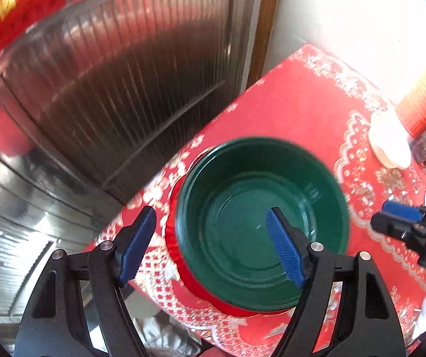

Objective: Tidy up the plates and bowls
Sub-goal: 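Open both grippers and lift them away from the green bowl, then move both grippers to the rim of the beige plastic bowl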

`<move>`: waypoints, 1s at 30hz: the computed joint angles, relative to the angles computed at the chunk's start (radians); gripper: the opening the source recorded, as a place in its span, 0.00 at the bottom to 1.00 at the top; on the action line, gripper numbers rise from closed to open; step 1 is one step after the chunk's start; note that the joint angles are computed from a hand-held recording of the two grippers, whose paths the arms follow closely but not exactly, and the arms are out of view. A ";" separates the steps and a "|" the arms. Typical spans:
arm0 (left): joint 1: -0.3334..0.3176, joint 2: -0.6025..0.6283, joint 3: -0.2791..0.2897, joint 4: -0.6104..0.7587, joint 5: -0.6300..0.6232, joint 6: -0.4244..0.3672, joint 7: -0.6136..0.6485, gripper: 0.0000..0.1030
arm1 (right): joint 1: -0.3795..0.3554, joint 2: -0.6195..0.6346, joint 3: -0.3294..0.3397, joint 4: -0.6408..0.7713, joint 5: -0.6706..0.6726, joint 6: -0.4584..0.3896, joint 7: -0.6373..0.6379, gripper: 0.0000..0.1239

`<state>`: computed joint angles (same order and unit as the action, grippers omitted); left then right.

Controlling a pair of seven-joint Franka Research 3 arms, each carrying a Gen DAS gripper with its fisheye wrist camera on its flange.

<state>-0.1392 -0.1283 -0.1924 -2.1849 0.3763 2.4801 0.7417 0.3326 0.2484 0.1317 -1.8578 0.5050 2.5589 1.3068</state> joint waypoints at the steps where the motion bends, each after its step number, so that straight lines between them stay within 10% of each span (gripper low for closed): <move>1: -0.002 0.009 -0.003 0.015 0.004 0.005 0.004 0.75 | -0.005 -0.007 -0.001 -0.010 0.009 0.001 -0.003 0.52; 30: -0.189 0.449 -0.057 0.561 -0.073 -0.009 0.270 0.75 | -0.095 -0.254 -0.097 -0.364 -0.374 0.236 0.515 0.55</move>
<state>-0.3285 0.3208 -0.2497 -1.6235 0.3029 2.4713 1.0121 0.2380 -0.0058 0.0343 -2.2217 0.1312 2.7953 1.8215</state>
